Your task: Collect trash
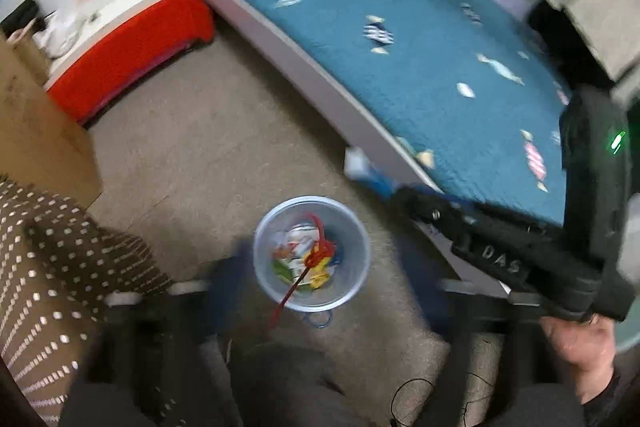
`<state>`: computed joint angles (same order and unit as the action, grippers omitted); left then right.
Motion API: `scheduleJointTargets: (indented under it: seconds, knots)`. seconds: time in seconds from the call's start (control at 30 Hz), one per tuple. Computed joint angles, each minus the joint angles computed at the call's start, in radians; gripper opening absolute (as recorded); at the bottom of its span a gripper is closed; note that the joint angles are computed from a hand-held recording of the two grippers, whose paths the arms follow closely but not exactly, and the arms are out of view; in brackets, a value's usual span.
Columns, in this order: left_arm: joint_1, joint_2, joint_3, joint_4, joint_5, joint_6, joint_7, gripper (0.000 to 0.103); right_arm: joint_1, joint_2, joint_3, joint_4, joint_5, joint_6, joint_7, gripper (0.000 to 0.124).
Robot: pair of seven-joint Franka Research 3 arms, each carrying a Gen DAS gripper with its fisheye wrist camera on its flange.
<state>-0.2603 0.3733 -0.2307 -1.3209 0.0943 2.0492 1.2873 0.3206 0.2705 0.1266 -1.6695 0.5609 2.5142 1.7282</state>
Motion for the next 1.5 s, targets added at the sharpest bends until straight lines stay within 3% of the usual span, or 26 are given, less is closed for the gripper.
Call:
scheduleJointTargets:
  seconds: [0.03, 0.07, 0.1, 0.13, 0.23, 0.57, 0.97, 1.17, 1.3, 1.5]
  knots:
    - [0.000, -0.005, 0.004, -0.009, 0.007, 0.026, -0.009, 0.092, -0.006, 0.012, 0.003, 0.001, 0.019, -0.009, 0.000, 0.034]
    - [-0.004, -0.005, 0.011, -0.005, 0.027, 0.027, -0.016, 0.093, -0.009, 0.020, 0.004, 0.000, 0.030, -0.018, 0.007, 0.070]
    - [-0.011, 0.000, 0.016, 0.010, 0.048, 0.004, -0.025, 0.093, -0.008, 0.021, 0.002, -0.013, 0.040, -0.012, 0.031, 0.080]
    - [-0.011, 0.003, 0.018, 0.018, 0.056, -0.012, -0.026, 0.094, -0.012, 0.015, 0.006, -0.030, 0.062, 0.003, 0.029, 0.080]
    - [0.003, -0.017, 0.014, -0.008, 0.041, 0.000, -0.025, 0.093, -0.007, -0.003, 0.000, -0.056, 0.060, 0.005, 0.069, 0.097]
    - [0.011, -0.189, 0.011, -0.182, 0.076, 0.121, -0.068, 0.094, 0.023, -0.086, -0.032, -0.107, -0.121, 0.009, 0.234, 0.097]
    - [0.042, -0.565, 0.018, -0.521, 0.162, 0.284, -0.202, 0.094, 0.088, -0.210, -0.007, -0.050, -0.377, -0.034, 0.342, 0.097]
    - [0.086, -0.771, 0.012, -0.664, 0.223, 0.301, -0.272, 0.094, 0.137, -0.253, 0.030, 0.025, -0.531, -0.069, 0.395, 0.097]
    - [0.144, -0.928, -0.026, -0.747, 0.333, 0.282, -0.365, 0.096, 0.176, -0.283, 0.062, 0.077, -0.661, -0.097, 0.446, 0.097]
    - [0.193, -1.124, -0.061, -0.837, 0.450, 0.264, -0.441, 0.097, 0.211, -0.343, 0.110, 0.079, -0.797, -0.057, 0.496, 0.097]
